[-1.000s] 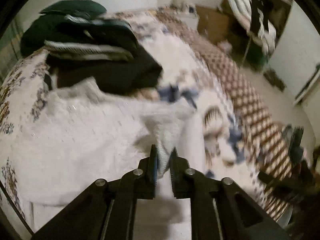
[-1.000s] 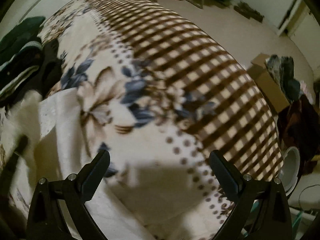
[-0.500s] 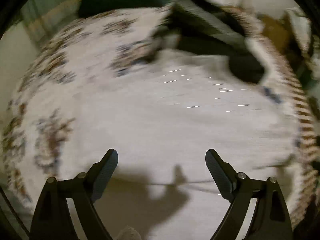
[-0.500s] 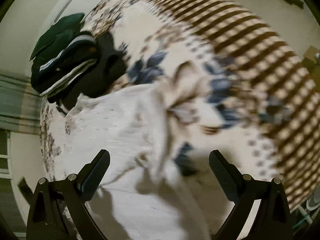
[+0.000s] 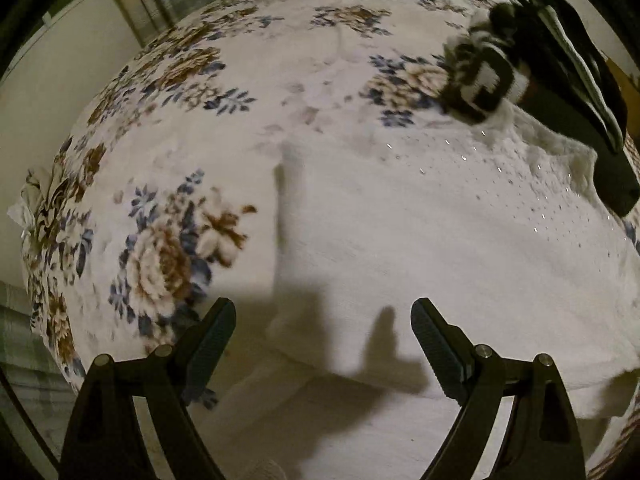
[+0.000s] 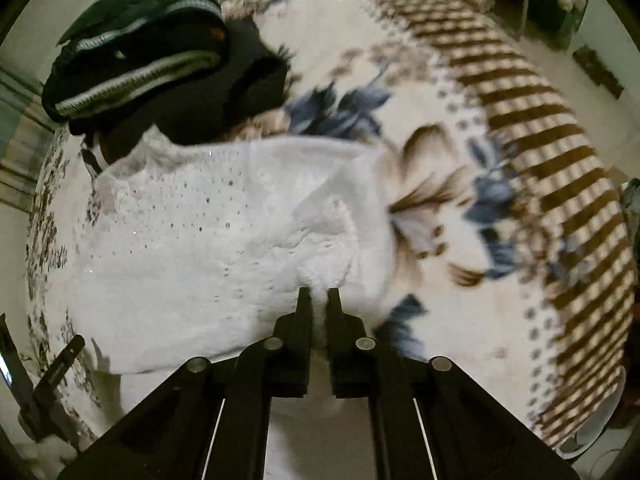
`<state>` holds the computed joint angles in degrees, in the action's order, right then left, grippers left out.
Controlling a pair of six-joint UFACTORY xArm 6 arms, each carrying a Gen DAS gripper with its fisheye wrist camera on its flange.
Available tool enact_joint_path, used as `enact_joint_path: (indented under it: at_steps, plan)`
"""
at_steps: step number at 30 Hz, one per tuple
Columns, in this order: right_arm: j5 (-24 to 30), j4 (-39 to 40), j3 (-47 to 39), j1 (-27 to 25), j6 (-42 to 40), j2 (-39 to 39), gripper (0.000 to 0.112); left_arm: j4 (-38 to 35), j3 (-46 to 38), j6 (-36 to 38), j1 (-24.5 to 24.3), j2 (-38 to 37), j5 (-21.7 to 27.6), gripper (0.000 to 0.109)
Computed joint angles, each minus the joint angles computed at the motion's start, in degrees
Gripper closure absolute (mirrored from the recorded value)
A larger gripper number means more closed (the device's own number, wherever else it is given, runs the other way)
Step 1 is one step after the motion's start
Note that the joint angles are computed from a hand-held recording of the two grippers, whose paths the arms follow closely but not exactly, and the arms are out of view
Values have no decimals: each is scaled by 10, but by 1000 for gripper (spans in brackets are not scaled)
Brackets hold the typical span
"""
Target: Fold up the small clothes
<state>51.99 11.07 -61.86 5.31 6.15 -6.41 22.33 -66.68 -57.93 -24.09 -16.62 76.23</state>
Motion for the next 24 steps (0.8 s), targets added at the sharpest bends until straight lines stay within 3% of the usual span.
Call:
enact_joint_path:
  at_steps: [5,10,13,15,16,20,24]
  plan:
    - [35,-5,16,-19,16,-30,106,-5,16,23,36,-17,-10,19]
    - [59,50,30,-37,6,-16,104,-15,28,53,66,-15,-36,19]
    - [72,64,29,-51,38,-15,91,-22,30,77,80,-6,-53,19]
    - [50,62,45,-55,63,-38,55,-28,31,91,87,-1,-65,19]
    - [41,67,51,-58,66,-45,51,-29,32,98,88,1,-71,19]
    - [27,94,62,-60,69,-35,49,-47,48,139,96,22,-86,19]
    - [51,11,56,-40,104,14,51,-88,80,180,115,19,-109,19]
